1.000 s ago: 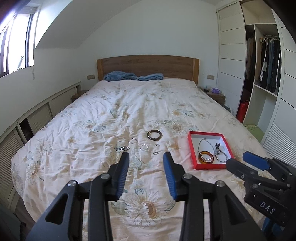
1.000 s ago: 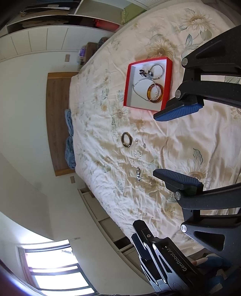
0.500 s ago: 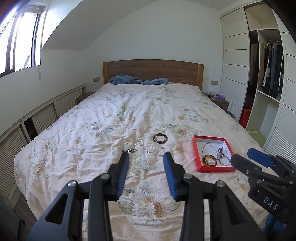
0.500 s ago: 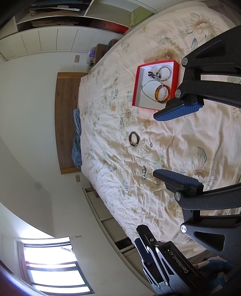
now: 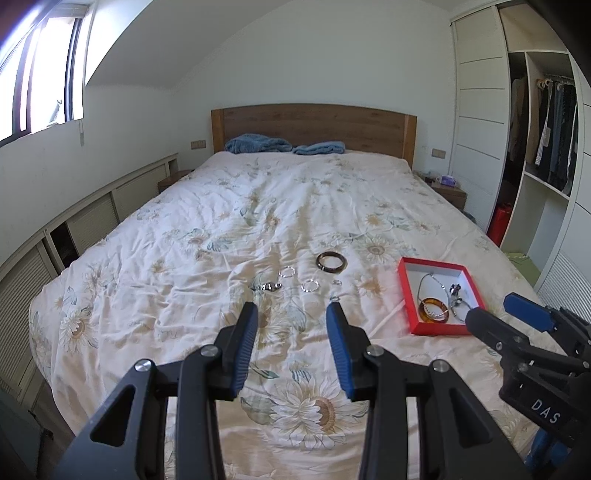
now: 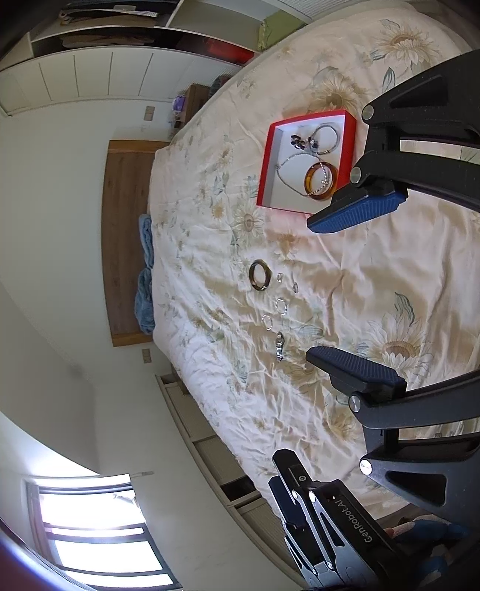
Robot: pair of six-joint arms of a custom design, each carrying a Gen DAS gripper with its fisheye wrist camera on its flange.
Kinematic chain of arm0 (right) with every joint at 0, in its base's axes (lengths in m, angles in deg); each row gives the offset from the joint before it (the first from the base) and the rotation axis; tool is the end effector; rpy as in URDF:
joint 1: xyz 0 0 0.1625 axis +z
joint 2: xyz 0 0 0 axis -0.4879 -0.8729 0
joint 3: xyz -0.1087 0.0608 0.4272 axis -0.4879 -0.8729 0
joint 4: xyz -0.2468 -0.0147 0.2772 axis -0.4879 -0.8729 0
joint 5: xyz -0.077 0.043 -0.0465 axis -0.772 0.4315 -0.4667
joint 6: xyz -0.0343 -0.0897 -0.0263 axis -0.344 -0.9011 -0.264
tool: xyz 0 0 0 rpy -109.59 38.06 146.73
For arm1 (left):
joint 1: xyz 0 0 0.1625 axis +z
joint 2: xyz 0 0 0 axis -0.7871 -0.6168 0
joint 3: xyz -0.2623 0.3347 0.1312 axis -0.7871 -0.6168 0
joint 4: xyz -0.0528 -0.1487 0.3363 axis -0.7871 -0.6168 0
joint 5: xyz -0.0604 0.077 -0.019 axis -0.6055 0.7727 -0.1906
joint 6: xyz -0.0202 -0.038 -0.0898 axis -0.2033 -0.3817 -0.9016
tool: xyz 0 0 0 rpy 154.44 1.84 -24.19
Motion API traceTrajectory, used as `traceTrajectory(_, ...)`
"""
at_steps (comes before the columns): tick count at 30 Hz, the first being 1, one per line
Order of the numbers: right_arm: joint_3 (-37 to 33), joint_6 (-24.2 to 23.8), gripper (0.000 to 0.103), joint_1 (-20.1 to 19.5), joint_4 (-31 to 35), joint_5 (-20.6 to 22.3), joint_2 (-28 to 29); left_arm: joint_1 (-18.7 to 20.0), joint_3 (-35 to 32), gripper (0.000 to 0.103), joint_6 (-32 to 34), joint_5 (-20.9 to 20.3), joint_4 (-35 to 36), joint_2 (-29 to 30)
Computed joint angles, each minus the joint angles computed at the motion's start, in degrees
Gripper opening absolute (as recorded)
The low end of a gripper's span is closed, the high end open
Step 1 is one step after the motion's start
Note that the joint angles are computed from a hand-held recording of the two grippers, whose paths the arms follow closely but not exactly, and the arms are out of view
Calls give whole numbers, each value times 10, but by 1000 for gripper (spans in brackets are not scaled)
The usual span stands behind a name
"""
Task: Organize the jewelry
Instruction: 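Withdraw both tools away from the red box, then grasp the silver link bracelet with the left tool while the right tool grasps a small silver ring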
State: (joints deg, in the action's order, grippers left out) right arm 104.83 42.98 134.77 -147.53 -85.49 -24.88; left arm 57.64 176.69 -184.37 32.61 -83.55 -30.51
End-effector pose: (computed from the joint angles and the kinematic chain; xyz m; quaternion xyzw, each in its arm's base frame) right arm 0.2093 -0.3375 0.4350 0.3739 -0.8573 0.3135 0.1642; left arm -0.5075 -0.2677 0.1477 0.0187 0.7607 -0.4961 0.4181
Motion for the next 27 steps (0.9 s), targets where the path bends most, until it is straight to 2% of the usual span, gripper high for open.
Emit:
traceTrajectory(5,2,3,63,-12,-3,-5,21,18,22,37,24,-7,-42,-6)
traceTrajectory(11,0,6,63,-31,-5,-10,53,42,72,37,66,-8,-130,-25)
traceTrajectory(20,-12,9,63,-55,-12,-10,113,85,130,37,85,-19,-209,-50)
traceTrajectory(27,-32,6,51,-69,-4,-10,167,127,169,37,146,-15,-299,-58)
